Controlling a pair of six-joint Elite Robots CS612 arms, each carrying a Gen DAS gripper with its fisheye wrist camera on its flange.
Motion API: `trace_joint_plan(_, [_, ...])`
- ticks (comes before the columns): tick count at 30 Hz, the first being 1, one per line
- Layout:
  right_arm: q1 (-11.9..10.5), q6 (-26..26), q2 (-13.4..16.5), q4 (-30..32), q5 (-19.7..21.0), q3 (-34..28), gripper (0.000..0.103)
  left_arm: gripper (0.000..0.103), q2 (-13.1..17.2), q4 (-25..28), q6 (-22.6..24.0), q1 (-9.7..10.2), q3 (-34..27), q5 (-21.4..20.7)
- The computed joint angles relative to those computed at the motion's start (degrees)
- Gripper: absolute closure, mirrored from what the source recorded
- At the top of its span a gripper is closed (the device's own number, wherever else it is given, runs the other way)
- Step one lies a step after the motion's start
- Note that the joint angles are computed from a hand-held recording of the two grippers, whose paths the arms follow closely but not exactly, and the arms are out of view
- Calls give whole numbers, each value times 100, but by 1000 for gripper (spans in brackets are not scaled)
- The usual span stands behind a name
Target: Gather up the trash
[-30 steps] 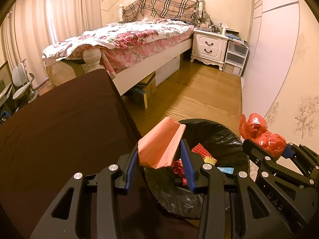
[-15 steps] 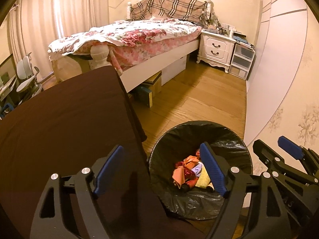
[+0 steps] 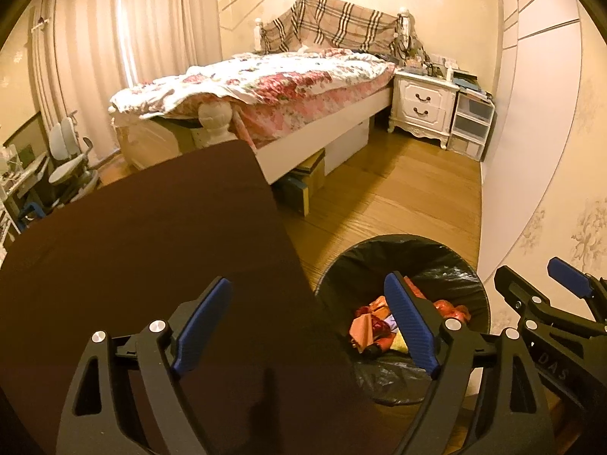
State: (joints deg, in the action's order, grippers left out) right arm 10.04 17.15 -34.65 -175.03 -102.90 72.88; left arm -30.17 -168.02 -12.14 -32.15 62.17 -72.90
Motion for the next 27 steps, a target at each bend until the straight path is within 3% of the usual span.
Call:
trace_joint_plan(16, [207,-96,-380,-554,-66,567,16,17,-591,-940,-144,-27,1134,330])
trace_joint_plan(27, [307,-226,-461,-766,-246,704,14,16,-679,-1191,-225,-1,1349,271])
